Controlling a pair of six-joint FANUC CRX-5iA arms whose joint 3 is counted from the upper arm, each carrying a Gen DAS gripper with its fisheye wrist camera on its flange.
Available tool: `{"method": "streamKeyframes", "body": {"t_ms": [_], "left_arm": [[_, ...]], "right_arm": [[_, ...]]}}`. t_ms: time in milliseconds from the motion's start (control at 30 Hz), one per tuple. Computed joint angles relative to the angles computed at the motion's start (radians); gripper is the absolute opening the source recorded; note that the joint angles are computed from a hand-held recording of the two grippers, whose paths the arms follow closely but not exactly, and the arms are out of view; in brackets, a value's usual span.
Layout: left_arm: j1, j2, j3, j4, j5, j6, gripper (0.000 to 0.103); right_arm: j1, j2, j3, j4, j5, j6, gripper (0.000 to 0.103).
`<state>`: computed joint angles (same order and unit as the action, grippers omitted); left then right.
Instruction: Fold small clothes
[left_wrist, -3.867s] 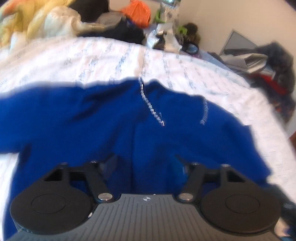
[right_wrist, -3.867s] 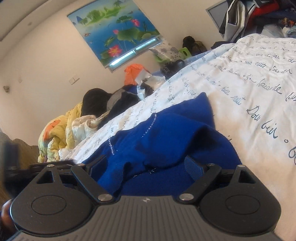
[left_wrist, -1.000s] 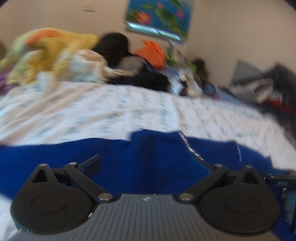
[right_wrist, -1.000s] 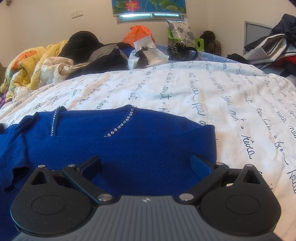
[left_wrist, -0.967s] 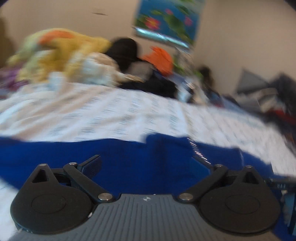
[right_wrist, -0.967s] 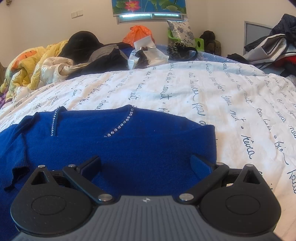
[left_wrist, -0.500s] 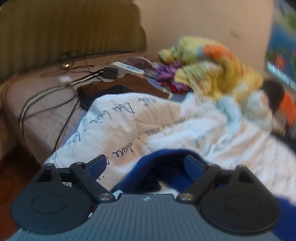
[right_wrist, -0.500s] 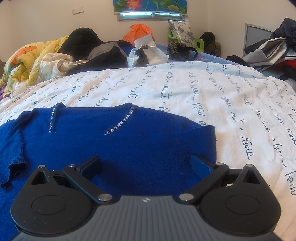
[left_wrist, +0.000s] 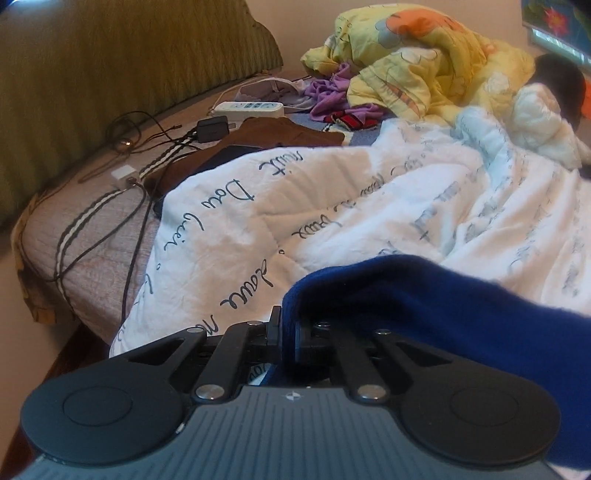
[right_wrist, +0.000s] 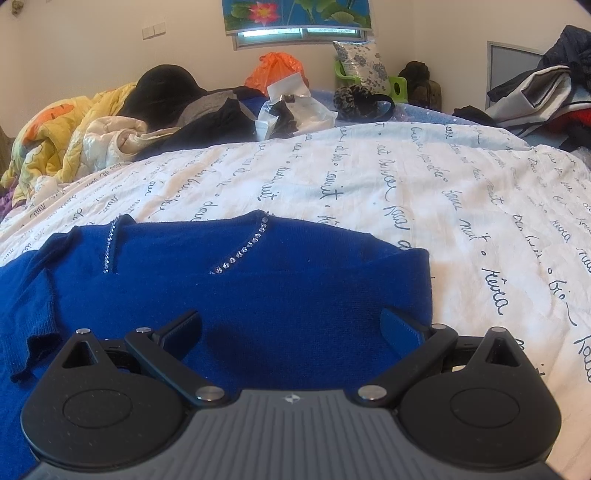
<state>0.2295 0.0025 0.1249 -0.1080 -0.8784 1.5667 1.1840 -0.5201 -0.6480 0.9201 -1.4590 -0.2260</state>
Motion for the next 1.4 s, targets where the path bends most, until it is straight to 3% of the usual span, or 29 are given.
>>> {"method": "streamKeyframes", "body": {"t_ms": [67, 167, 267, 300, 333, 400, 467, 500, 533, 700, 767, 833, 867, 933, 1000, 1100, 1200, 1267, 1300, 1333, 1400], "left_arm": [[0.0, -0.038, -0.015, 0.111, -0.037, -0.036, 0.005], [-0.031, -0.147, -0.134, 0.439, -0.04, -0.216, 0.005], [-0.172, -0.217, -0.256, 0.735, -0.045, -0.419, 0.005], [-0.227, -0.213, -0.282, 0.826, -0.082, -0.501, 0.011], [-0.292, -0.201, -0.298, 0.886, -0.132, -0.57, 0.023], [-0.38, -0.189, -0.328, 0.946, -0.206, -0.656, 0.072], [-0.436, -0.268, -0.455, 1.013, -0.123, -0.729, 0.094], [-0.453, -0.323, -0.535, 1.06, -0.052, -0.775, 0.098], [-0.461, -0.368, -0.599, 1.094, -0.003, -0.811, 0.099], [-0.417, -0.47, -0.755, 1.13, 0.077, -0.884, 0.099], [-0.377, -0.483, -0.791, 1.162, 0.073, -0.953, 0.099], [-0.35, -0.49, -0.816, 1.157, 0.082, -0.944, 0.1], [-0.328, -0.477, -0.813, 1.17, 0.044, -0.918, 0.101], [-0.319, -0.463, -0.832, 1.257, 0.037, -0.938, 0.103], [-0.316, -0.458, -0.825, 1.231, 0.046, -0.903, 0.103], [-0.308, -0.455, -0.822, 1.231, 0.031, -0.902, 0.103], [-0.308, -0.461, -0.831, 1.24, 0.035, -0.903, 0.103], [-0.31, -0.46, -0.833, 1.248, 0.041, -0.9, 0.103], [-0.312, -0.457, -0.833, 1.251, 0.041, -0.9, 0.103], [-0.31, -0.455, -0.833, 1.255, 0.039, -0.902, 0.103], [-0.313, -0.453, -0.834, 1.262, 0.042, -0.903, 0.103]], "right_arm": [[0.002, -0.005, -0.004, 0.004, 0.002, -0.008, 0.103], [0.002, -0.005, -0.005, 0.006, 0.003, -0.015, 0.103], [0.002, -0.004, -0.005, 0.007, 0.004, -0.018, 0.103], [0.001, -0.004, -0.005, 0.008, 0.006, -0.02, 0.103], [0.001, -0.005, -0.007, 0.009, 0.009, -0.024, 0.103], [0.002, -0.013, -0.014, 0.015, 0.016, -0.037, 0.103], [0.006, -0.031, -0.029, 0.026, 0.023, -0.06, 0.103], [0.009, -0.038, -0.036, 0.032, 0.027, -0.073, 0.103], [0.009, -0.046, -0.042, 0.037, 0.031, -0.084, 0.103], [0.012, -0.064, -0.058, 0.05, 0.04, -0.111, 0.103], [0.019, -0.07, -0.055, 0.048, 0.034, -0.119, 0.103], [0.047, -0.08, -0.015, 0.012, 0.018, -0.194, 0.103], [0.066, -0.119, -0.022, 0.021, 0.067, -0.262, 0.103], [0.063, -0.217, -0.064, 0.032, 0.292, -0.388, 0.103], [0.01, -0.214, -0.034, -0.074, 0.449, -0.358, 0.103], [-0.046, -0.127, 0.056, -0.208, 0.475, -0.234, 0.102], [-0.096, -0.067, 0.111, -0.292, 0.493, -0.168, 0.083], [-0.088, -0.029, 0.129, -0.27, 0.463, -0.156, 0.076], [-0.082, -0.008, 0.148, -0.269, 0.434, -0.144, 0.057], [-0.079, 0.013, 0.168, -0.274, 0.4, -0.138, 0.031], [-0.077, 0.022, 0.17, -0.276, 0.381, -0.164, 0.014]]}}
